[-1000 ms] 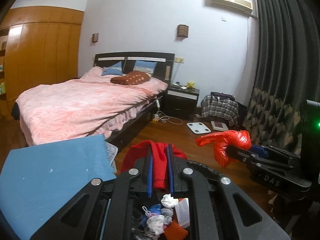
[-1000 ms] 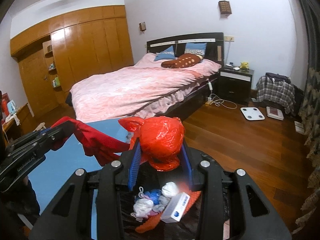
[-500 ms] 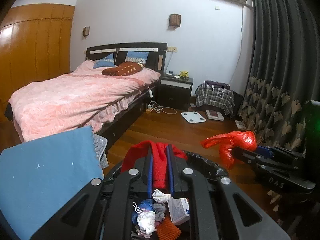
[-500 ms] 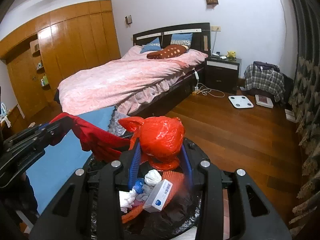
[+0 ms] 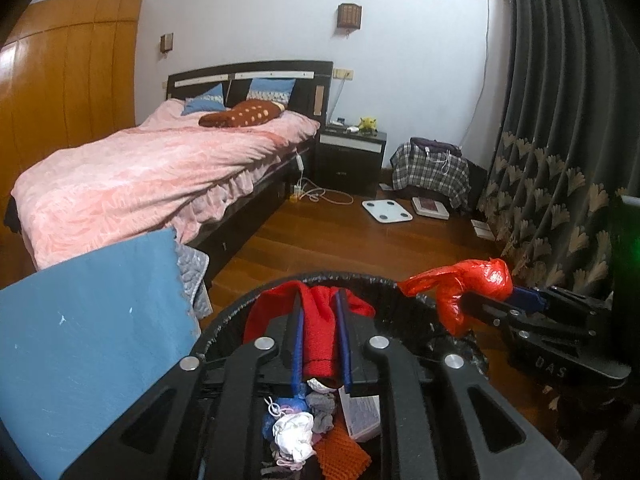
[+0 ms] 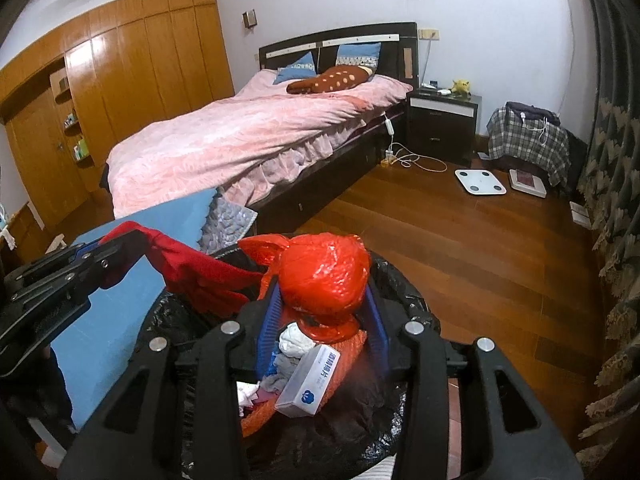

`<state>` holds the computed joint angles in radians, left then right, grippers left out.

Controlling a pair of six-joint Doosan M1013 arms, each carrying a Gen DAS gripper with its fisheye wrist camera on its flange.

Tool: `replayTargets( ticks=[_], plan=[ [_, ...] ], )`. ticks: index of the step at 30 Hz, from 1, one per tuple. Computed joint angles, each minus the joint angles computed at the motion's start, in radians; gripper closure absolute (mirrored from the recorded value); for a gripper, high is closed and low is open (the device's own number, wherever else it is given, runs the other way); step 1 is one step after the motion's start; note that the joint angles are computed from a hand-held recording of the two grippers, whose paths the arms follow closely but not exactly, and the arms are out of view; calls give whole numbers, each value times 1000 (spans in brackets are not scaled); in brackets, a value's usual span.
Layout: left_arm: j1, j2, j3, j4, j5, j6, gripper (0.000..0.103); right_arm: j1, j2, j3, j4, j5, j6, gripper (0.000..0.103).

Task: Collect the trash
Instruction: 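Open both grippers to drop the sock and bag into the bin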

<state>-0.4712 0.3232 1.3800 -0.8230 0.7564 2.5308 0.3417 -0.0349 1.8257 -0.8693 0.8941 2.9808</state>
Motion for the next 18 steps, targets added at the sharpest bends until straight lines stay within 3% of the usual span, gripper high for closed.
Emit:
replayTargets(
  ticks=[1, 2, 3, 9, 11, 18],
  plan=[
    [1, 3, -4, 11, 9, -10, 74, 1, 3, -1, 1, 3, -2, 52],
    [1, 5, -7, 20, 12, -19, 60, 3, 5, -2, 1, 9, -2, 46],
    [2, 6, -7, 28, 11, -27, 53, 3, 6, -2, 2, 10, -2, 38],
    [18, 0, 0, 57, -33, -59, 23, 14, 8, -13, -10, 40, 6, 11],
    [25, -1, 1, 64, -43, -68, 12, 15, 5, -16, -7, 37, 3, 9],
    [51, -20, 6, 103, -73, -93, 6, 27, -9, -38, 13, 9, -5, 5]
  ],
)
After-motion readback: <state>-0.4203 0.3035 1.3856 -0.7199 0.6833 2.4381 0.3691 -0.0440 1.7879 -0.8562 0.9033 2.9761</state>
